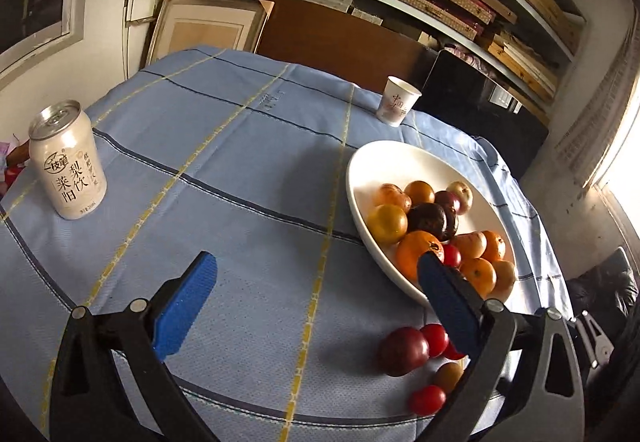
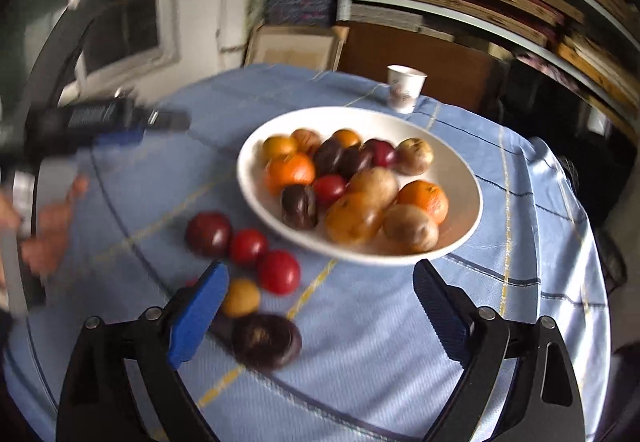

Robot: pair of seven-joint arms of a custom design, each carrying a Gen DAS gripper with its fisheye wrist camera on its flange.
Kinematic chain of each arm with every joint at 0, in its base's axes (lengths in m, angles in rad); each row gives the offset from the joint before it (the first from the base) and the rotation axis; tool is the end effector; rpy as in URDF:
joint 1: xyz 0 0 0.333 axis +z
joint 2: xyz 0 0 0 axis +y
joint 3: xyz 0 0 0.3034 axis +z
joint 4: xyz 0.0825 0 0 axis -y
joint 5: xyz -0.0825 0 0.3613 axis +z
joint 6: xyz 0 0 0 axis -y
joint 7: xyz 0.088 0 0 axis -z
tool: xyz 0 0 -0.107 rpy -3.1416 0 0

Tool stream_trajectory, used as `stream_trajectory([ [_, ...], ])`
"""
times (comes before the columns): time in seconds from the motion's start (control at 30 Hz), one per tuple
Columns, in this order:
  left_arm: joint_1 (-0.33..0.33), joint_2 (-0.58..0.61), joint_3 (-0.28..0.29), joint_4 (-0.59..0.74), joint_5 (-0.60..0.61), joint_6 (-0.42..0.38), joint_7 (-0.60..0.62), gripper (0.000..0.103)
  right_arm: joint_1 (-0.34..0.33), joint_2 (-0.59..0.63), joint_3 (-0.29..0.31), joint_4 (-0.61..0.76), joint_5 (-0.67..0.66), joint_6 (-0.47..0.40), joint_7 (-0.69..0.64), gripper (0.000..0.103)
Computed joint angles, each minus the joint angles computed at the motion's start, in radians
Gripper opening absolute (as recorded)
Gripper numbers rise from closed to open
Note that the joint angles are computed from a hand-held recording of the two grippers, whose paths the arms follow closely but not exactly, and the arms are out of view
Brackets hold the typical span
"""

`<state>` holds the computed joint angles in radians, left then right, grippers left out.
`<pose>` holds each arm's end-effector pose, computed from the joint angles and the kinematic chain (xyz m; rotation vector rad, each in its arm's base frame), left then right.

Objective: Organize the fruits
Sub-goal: 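Place the red tomato and purple fruit on the white plate and open both tools, then grasp the flat dark purple fruit with the right tool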

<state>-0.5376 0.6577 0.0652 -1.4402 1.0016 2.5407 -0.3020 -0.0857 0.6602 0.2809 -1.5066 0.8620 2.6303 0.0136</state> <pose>0.6378 -0.3492 0.3488 -2.1962 1.0971 -0.8462 0.7141 0.0802 0.3347 -2.2365 0.6876 -0.4163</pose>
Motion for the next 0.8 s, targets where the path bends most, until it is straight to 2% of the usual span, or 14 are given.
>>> stream_trajectory([
  [0.1, 0.005, 0.003, -0.010, 0.007, -0.013, 0.004, 0.038, 0.099, -0.004, -0.014, -0.011, -0.022, -0.030, -0.042, -0.018, 0.096],
  [0.2, -0.007, 0.021, -0.012, 0.040, -0.025, -0.030, 0.082, 0.099, 0.000, -0.024, -0.024, -0.041, -0.056, -0.079, -0.027, 0.096],
  [0.33, -0.006, 0.043, -0.022, 0.076, -0.057, -0.040, 0.159, 0.099, 0.007, -0.050, -0.025, -0.097, -0.064, -0.069, -0.085, 0.096],
  [0.5, -0.016, 0.051, -0.012, 0.087, -0.079, -0.044, 0.196, 0.099, 0.014, -0.078, -0.027, -0.153, -0.058, -0.059, -0.154, 0.096],
  [0.7, -0.022, 0.053, -0.007, 0.088, -0.092, -0.039, 0.214, 0.099, 0.034, -0.069, -0.047, -0.151, -0.076, -0.045, -0.127, 0.096],
  [0.8, -0.024, 0.052, -0.005, 0.087, -0.095, -0.038, 0.219, 0.099, 0.030, -0.054, -0.050, -0.121, -0.082, -0.066, -0.086, 0.095],
])
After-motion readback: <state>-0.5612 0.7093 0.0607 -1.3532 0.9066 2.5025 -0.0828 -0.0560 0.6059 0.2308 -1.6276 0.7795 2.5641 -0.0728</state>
